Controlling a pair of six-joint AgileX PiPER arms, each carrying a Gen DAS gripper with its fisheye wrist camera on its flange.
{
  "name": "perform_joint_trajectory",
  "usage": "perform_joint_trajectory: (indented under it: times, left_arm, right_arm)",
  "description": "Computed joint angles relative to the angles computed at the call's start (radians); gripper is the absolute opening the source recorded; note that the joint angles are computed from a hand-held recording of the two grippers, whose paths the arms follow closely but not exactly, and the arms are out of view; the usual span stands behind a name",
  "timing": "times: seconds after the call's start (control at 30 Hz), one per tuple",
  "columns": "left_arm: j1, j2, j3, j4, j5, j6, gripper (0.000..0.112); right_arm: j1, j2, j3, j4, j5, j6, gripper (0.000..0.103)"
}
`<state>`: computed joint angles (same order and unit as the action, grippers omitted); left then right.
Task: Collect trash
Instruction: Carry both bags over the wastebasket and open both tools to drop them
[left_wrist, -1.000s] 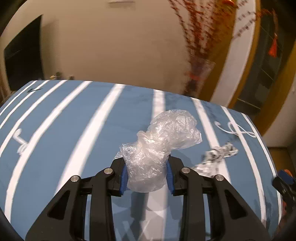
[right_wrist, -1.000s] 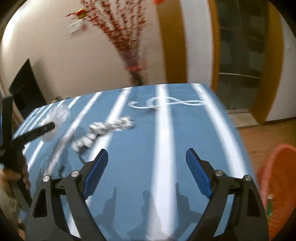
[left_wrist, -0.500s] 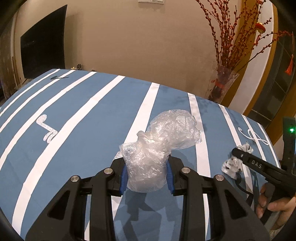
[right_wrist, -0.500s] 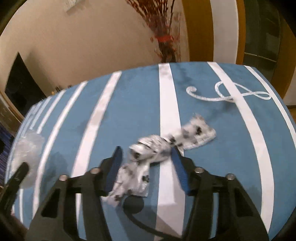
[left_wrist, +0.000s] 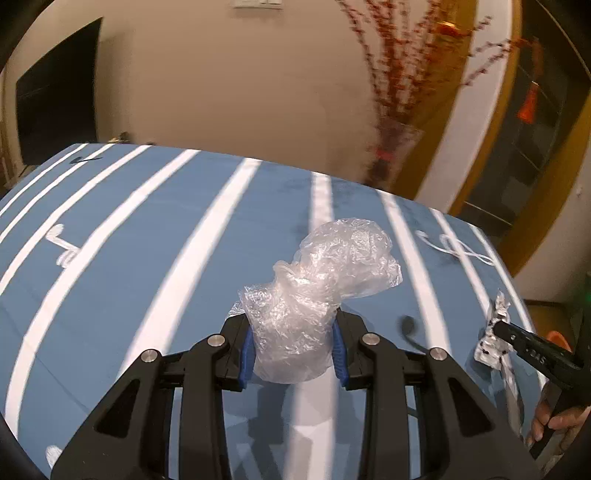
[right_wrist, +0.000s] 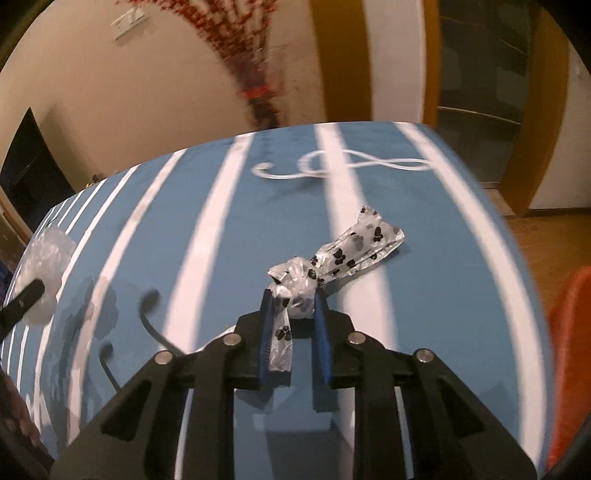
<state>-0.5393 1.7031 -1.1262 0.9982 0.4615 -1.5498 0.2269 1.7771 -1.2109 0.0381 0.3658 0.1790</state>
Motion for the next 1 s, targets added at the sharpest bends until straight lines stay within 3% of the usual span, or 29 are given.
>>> perform_joint_trajectory:
  times: [0.13, 0.27, 0.57, 0.8, 1.0]
  left_arm:
    - [-0.084, 0.013, -0.044, -0.028, 0.030, 0.012, 0.033]
    - [-0.179, 0.044, -0.115, -0.057, 0.072, 0.033, 0.033]
    - [-0.346, 0.167, -0.348, -0.187, 0.118, 0.163, 0.033]
    - [-0.442, 0.313, -0.605, -0.308, 0.156, 0.317, 0.033]
    - [-0.483, 0.495, -0.910, -0.473, 0.232, 0.527, 0.033]
  right_arm:
    - [-0.101, -0.163, 0.175, 0.121, -0.032, -0.165, 0.022]
    - [-0.241, -0.333, 0.322, 0.336, -0.033, -0.431, 0.022]
    - [-0.621, -0.582, 0.500, 0.785, 0.072, -1.038, 0.022]
    - [-0.926, -0.590, 0.503, 0.970, 0.221, -1.313, 0.022]
    - [-1.107, -0.555, 0.489, 1.046, 0.291, -1.452, 0.022]
